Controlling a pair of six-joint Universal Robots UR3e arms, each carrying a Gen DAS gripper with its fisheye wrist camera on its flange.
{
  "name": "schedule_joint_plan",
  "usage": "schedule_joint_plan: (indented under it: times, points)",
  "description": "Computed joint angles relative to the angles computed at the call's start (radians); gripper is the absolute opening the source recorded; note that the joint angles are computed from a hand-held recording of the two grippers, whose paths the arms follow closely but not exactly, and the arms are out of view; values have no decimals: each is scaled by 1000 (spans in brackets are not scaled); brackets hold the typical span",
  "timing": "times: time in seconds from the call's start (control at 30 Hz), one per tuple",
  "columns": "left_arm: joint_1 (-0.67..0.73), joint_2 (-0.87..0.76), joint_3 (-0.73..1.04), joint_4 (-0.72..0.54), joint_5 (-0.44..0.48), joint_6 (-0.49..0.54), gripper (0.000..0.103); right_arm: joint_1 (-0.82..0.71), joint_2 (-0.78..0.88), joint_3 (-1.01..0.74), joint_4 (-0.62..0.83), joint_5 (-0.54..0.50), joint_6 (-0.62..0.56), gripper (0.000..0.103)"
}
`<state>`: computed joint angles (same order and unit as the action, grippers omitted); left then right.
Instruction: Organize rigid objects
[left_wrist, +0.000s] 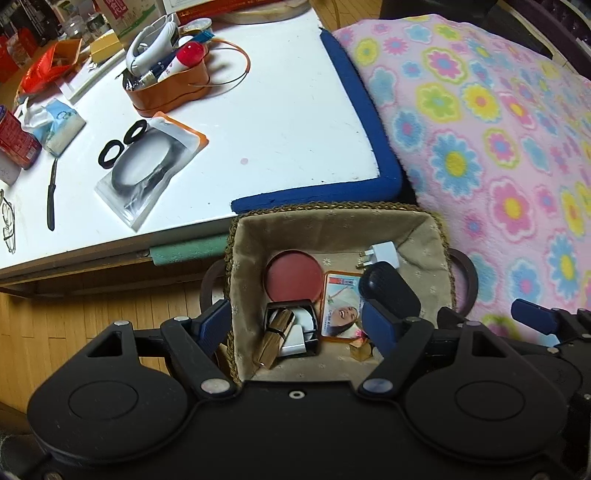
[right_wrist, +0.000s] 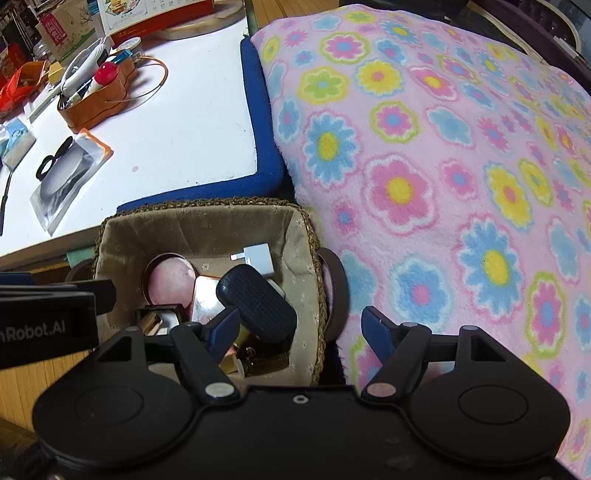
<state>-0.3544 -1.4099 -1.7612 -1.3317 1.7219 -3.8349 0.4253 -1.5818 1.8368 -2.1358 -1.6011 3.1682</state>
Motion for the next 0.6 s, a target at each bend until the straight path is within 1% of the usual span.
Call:
schedule_joint_plan:
  times: [0.17,0.27,0.37,0.5,0.6]
  points:
    - [-68,-4,43,-29,75,-63,75,-19,-59,40,10,2,-23,75]
    - [-130,-16,75,-47,132,-114,79,-41,-108,69,20,4,-37,75]
    - [-200,-41,112,-71,193,-161,80,-67,-165,102,28,5,-52,75]
    - [-265,-79,168,-120,234,-202,80,-97,-234,140,39,11,-72,77]
    - [-295,-83,178,-126,235,-221,80,-124,-300,173,56,21,-87,81]
